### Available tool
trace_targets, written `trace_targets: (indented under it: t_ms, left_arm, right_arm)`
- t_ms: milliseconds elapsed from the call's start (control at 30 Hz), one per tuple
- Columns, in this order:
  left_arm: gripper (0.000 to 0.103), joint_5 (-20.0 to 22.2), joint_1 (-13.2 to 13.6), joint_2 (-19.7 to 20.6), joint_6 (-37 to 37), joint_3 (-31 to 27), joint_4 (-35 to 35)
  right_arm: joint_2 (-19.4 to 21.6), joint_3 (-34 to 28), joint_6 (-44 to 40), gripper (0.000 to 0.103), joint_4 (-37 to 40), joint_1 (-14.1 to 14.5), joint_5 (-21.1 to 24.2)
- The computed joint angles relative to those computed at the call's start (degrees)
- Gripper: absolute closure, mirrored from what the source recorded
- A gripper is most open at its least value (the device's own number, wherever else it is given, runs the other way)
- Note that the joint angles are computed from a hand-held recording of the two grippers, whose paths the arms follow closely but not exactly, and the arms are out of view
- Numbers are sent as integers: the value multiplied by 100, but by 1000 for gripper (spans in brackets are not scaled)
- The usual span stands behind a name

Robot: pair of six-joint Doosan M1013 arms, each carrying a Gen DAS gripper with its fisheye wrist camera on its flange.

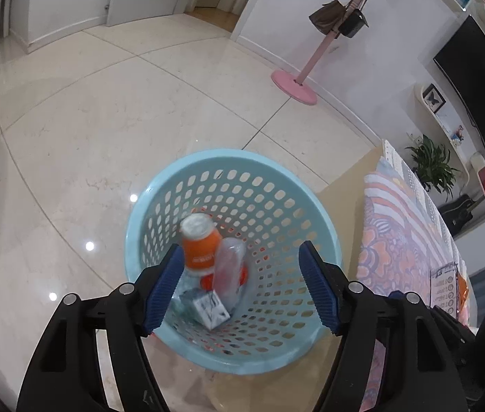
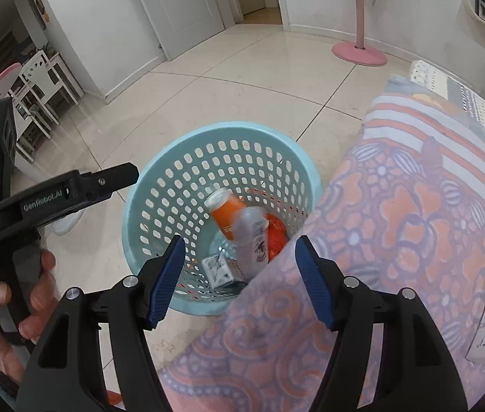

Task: Collect trash
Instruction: 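Carry the cup and bottle over the teal basket and release both, then return to the table and grasp the white milk carton with the left gripper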

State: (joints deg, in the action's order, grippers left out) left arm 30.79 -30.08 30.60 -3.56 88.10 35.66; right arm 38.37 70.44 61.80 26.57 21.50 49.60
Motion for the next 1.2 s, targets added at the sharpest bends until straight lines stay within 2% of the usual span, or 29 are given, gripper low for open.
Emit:
trace_targets:
  t_ms: [167,333,467,533,633,667,767,900,967,1067,1200]
  left_arm:
    - [35,9,-82,1,-277,-91,380]
    - [35,-33,-236,4,-683,-210,1105]
    - [25,-293,-455,27,-739,-383,1950]
    - [25,-419,-528,82,-570,-520,2003]
    - [25,-717,-591,246,-25,-829,1622]
    - [25,-793,-609,335,354,-991,1301]
    - [25,-815,-679,581,1175,-1419,622]
    - [25,-858,-761,901,2169,-1963,-215]
    - [25,-831,-798,1106,2840,-2300,-873]
    - [25,-548,-849,1416,3669,-2818,-1632]
    - [25,367,-921,1941,4487,-3759,-2223]
  right_arm:
    - [-160,178,-230,40,183,-65,-204]
    - [-457,447,-595,40,378,-186,-609]
    - [-745,691,-931,40,647,-366,-976]
    - [-911,855,-1098,40,781,-489,-1209]
    - [-1147,1118,-1183,40,852,-679,-1619]
    - [-1239,1225,-1164,40,825,-765,-1790]
    - [-1417,1428,-963,40,611,-969,-2152]
    - [-1550,1590,-600,40,302,-1243,-2393]
    - [-1575,1633,-361,40,163,-1405,-2395]
    - [-1567,1663,-37,40,-70,-1599,-2363]
    - [-1577,1756,390,40,-278,-1867,-2325]
